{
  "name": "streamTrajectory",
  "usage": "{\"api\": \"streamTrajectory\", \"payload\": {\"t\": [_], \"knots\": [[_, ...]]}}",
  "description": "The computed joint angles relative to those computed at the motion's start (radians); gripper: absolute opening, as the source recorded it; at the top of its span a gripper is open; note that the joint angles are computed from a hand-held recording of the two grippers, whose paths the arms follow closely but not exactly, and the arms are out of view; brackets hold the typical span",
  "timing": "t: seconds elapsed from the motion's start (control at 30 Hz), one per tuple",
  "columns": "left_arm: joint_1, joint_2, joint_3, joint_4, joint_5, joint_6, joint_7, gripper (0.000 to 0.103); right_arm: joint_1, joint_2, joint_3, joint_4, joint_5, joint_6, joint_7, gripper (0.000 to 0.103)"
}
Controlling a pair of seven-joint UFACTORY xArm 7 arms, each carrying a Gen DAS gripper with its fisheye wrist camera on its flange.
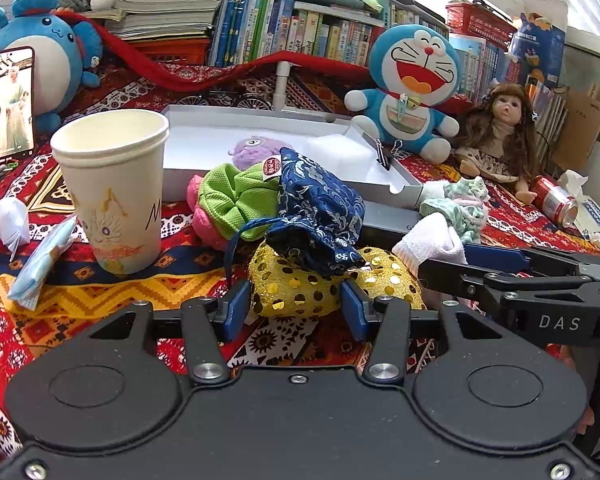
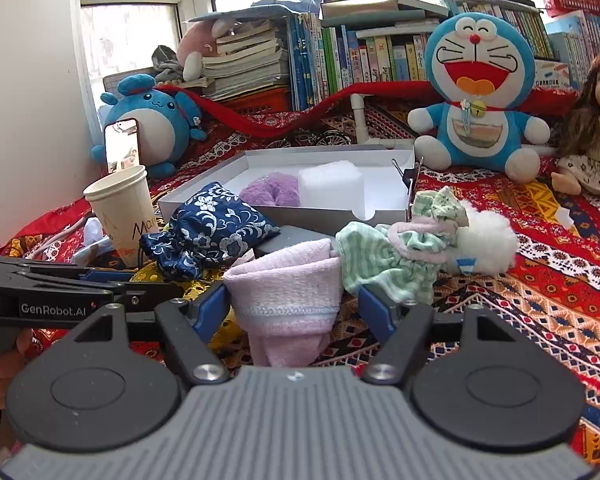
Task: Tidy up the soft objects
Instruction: 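Grasp the blue floral pouch with the left tool while the right tool grasps the pink sock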
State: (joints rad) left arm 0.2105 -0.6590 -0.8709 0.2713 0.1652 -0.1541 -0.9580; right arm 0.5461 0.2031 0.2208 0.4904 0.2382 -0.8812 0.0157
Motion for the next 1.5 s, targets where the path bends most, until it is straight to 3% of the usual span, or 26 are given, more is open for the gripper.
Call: {"api": "streamTrajectory", "payload": {"t": [0.17,0.23,0.33,0.57,0.8,0.87,0.93,1.1,1.3,1.4,1.5], "knots": [[0.043,0.002,-0.037,0.007,-0.002,-0.023,0.004,0.046,-0.001,0.016,-0.001,0.019,-0.001,0.010,0.010,0.080],[0.045,-0.003,-0.041,0.002,-0.008,-0.033,0.003,0.034,0.000,0.019,-0.001,0.024,-0.002,0.014,0.011,0.080],[0.021,-0.022,-0.030,-0.007,-0.013,-0.023,0.007,0.027,-0.004,0.016,0.000,0.021,-0.013,0.012,0.027,0.068],[-0.125,-0.070,0.104,-0.050,-0.006,0.024,0.024,0.024,0.009,-0.009,0.003,0.005,0.018,0.001,0.012,0.052],[-0.289,-0.140,0.248,-0.103,0.023,0.116,0.054,0.025,0.012,-0.018,0.007,-0.007,0.035,-0.015,0.013,0.048],[-0.309,-0.160,0.263,-0.117,0.030,0.128,0.048,0.027,0.015,-0.016,0.009,-0.007,0.042,-0.015,0.012,0.048],[-0.311,-0.169,0.261,-0.123,0.040,0.129,0.044,0.039,0.018,-0.014,0.010,-0.005,0.049,-0.014,0.009,0.048],[-0.268,-0.173,0.206,-0.115,0.059,0.113,0.004,0.050,0.026,-0.013,0.011,-0.003,0.066,-0.014,0.000,0.050],[-0.222,-0.160,0.178,-0.103,0.060,0.085,-0.029,0.058,0.024,-0.018,0.011,-0.012,0.065,-0.015,0.008,0.052],[-0.178,-0.157,0.157,-0.098,0.050,0.049,-0.049,0.067,0.023,-0.016,0.011,-0.012,0.064,-0.016,0.012,0.053],[-0.100,-0.151,0.092,-0.072,0.048,0.020,-0.050,0.073,0.026,-0.015,0.012,-0.009,0.071,-0.016,0.008,0.054]]}}
